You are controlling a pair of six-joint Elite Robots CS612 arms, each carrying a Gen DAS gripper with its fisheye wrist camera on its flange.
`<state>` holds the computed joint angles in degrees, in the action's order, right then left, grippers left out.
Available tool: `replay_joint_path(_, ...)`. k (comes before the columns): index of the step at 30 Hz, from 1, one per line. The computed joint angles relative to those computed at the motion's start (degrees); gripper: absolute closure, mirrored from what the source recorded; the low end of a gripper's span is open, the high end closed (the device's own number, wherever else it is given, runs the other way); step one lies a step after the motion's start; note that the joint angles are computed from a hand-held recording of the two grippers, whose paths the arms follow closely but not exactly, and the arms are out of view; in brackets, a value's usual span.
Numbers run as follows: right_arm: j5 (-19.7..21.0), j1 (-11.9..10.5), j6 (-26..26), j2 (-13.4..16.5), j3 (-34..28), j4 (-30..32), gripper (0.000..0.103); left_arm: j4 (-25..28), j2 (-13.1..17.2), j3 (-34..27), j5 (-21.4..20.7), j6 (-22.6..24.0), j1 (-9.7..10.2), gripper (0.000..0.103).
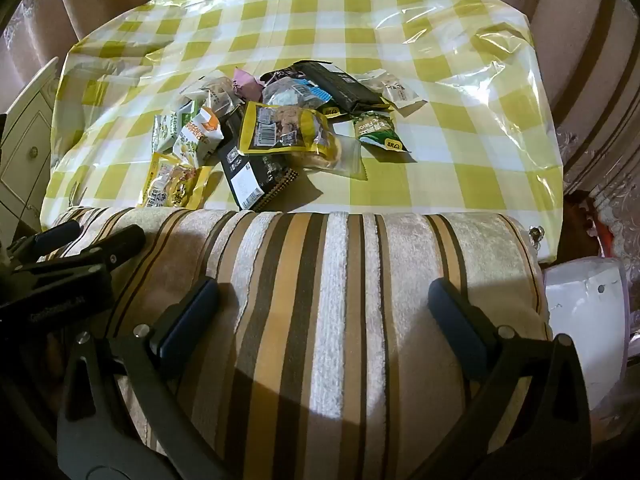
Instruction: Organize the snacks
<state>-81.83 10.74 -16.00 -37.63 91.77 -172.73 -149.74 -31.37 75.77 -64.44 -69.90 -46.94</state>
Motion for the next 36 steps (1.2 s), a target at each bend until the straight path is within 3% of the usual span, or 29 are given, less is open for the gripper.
replay_joint_path(36, -0.14, 0.06, -0.17, 0.00, 0.00, 0.05, 0.000, 2.43, 0.25, -0.83, 1.23, -0.58, -0.37, 0.000)
